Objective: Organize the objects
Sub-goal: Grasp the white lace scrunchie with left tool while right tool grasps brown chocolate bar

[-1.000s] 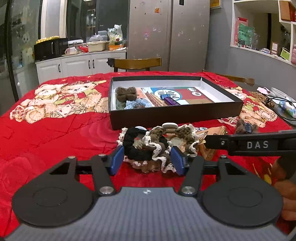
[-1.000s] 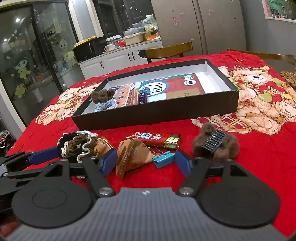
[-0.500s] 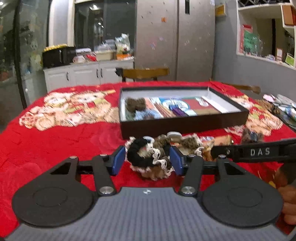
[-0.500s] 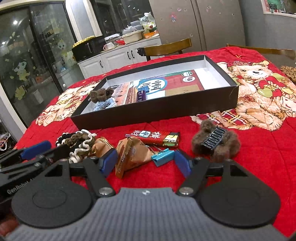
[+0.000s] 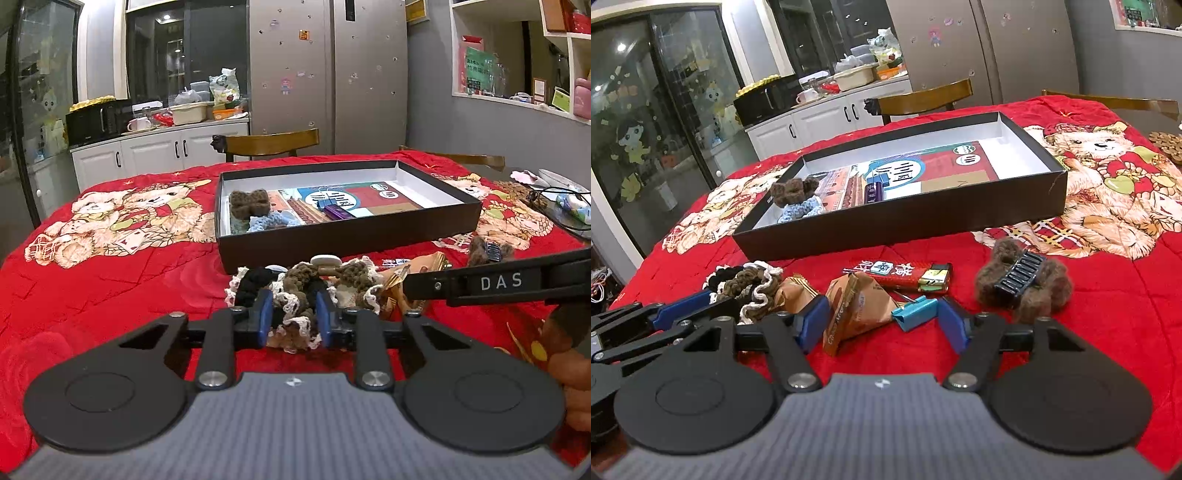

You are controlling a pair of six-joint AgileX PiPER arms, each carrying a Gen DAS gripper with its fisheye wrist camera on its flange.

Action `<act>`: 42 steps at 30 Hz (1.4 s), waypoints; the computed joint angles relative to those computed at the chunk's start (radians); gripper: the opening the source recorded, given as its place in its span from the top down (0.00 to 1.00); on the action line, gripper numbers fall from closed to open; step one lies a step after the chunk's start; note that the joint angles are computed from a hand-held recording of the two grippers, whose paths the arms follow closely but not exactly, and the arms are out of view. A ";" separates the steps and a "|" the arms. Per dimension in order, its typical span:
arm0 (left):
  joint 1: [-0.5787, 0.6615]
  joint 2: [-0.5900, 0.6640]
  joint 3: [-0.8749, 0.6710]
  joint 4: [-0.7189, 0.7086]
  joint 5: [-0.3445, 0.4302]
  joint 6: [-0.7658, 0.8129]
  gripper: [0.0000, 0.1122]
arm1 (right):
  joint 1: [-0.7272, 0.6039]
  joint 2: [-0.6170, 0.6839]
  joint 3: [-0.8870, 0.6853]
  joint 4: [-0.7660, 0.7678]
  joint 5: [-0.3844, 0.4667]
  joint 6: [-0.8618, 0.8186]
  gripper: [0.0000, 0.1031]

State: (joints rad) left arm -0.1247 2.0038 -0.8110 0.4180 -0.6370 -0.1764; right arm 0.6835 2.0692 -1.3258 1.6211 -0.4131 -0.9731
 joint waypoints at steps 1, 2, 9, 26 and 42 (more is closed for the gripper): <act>-0.002 0.001 -0.004 -0.005 0.007 0.002 0.80 | 0.002 0.002 -0.001 -0.003 -0.002 0.002 0.37; -0.003 0.001 -0.007 -0.011 0.013 0.006 0.81 | 0.002 0.001 0.002 -0.012 -0.001 0.012 0.38; 0.000 0.000 -0.015 0.004 0.032 -0.020 0.86 | 0.003 0.001 0.004 -0.036 0.004 0.035 0.50; 0.016 -0.004 -0.021 0.043 0.040 -0.081 0.88 | 0.051 -0.003 0.020 -0.118 -0.054 0.043 0.80; 0.029 -0.043 0.044 -0.005 -0.050 -0.038 0.90 | 0.070 -0.062 0.122 -0.435 -0.114 0.381 0.99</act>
State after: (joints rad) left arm -0.0953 1.9605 -0.7674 0.4130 -0.6875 -0.2146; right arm 0.7530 2.0071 -1.2036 1.1857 -0.5272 -0.5923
